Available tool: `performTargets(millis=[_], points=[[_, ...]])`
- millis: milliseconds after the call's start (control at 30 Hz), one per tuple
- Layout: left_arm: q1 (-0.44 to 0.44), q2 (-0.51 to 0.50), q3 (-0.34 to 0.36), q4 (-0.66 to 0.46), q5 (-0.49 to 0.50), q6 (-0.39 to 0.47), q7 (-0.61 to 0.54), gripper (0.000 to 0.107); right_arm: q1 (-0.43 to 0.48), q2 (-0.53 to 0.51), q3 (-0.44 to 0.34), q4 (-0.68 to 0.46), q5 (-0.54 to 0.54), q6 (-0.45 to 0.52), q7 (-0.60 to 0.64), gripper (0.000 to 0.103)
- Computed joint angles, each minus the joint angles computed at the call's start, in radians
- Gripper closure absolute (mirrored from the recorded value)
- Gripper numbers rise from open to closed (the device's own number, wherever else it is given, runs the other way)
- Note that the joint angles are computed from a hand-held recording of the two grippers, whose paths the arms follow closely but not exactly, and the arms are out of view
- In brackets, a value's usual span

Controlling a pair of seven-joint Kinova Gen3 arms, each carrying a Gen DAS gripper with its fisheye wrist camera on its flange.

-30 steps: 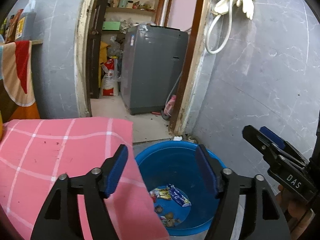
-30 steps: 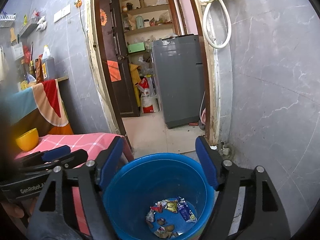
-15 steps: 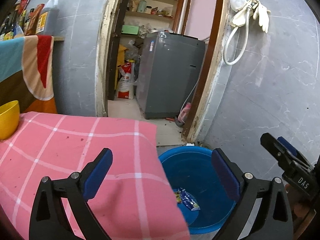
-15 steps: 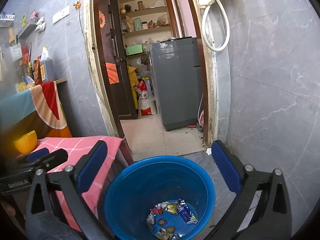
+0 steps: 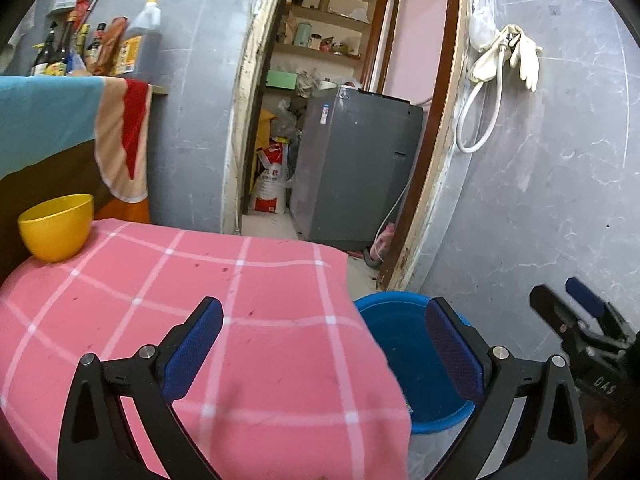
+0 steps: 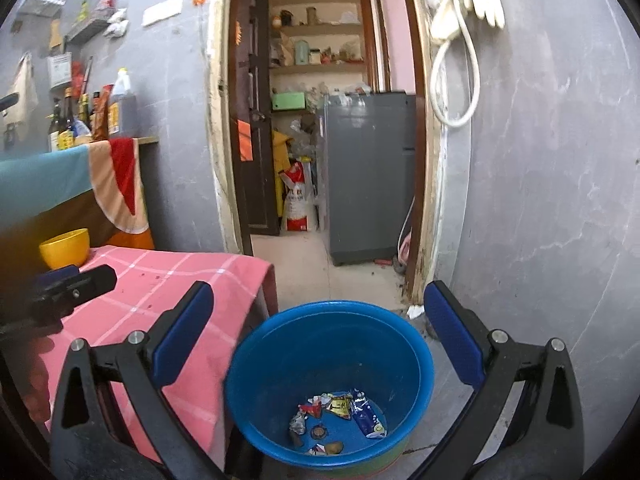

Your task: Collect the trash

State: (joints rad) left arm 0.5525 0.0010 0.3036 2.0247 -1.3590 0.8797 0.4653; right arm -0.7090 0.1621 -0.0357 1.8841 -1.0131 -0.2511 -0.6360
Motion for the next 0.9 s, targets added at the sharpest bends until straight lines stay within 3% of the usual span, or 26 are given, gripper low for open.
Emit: performTargets(millis=[400, 900], points=[[0.075, -0.092, 0.119, 0.086, 0.069, 0.218, 0.058, 0.007, 0.031, -0.113, -0.181, 0.168, 0.084, -0.186, -0.171, 0.0], [0.163, -0.09, 0.214, 0.116, 0.121, 0.401, 0.139, 0.007, 0.039, -0.177, -0.29, 0.275, 0.044, -0.326, -0.197, 0.0]])
